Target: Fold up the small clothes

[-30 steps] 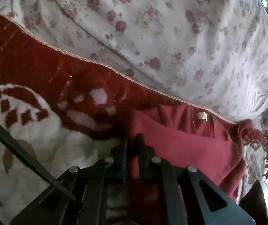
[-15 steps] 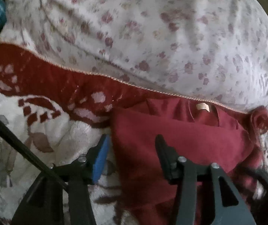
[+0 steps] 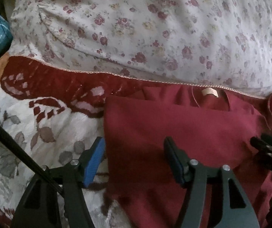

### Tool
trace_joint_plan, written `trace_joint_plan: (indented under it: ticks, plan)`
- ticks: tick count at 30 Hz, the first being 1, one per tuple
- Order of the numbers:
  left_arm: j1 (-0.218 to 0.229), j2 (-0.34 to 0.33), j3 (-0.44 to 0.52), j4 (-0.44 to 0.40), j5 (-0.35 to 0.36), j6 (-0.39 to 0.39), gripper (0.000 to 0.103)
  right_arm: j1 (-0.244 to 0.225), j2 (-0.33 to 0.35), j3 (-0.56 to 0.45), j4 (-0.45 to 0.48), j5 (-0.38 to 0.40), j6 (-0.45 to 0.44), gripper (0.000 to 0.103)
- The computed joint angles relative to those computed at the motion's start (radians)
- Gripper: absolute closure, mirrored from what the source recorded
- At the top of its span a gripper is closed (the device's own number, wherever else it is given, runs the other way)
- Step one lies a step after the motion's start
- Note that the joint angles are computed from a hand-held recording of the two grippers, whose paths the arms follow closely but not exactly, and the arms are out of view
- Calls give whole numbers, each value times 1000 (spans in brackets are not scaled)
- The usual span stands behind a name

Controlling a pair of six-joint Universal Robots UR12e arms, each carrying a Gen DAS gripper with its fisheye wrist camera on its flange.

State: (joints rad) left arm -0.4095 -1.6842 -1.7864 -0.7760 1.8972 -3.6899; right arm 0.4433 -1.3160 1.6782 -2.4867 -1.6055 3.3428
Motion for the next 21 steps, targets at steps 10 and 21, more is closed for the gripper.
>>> trace_joint_plan:
  ticks: [10,21]
  plan:
    - [-60,5,20,-29,42,-47,32,-5,-76,77,-61,14,-11,34]
    - [-107,-14,30,5,127,-53,32,-19,-136,137,-79,15,-21,28]
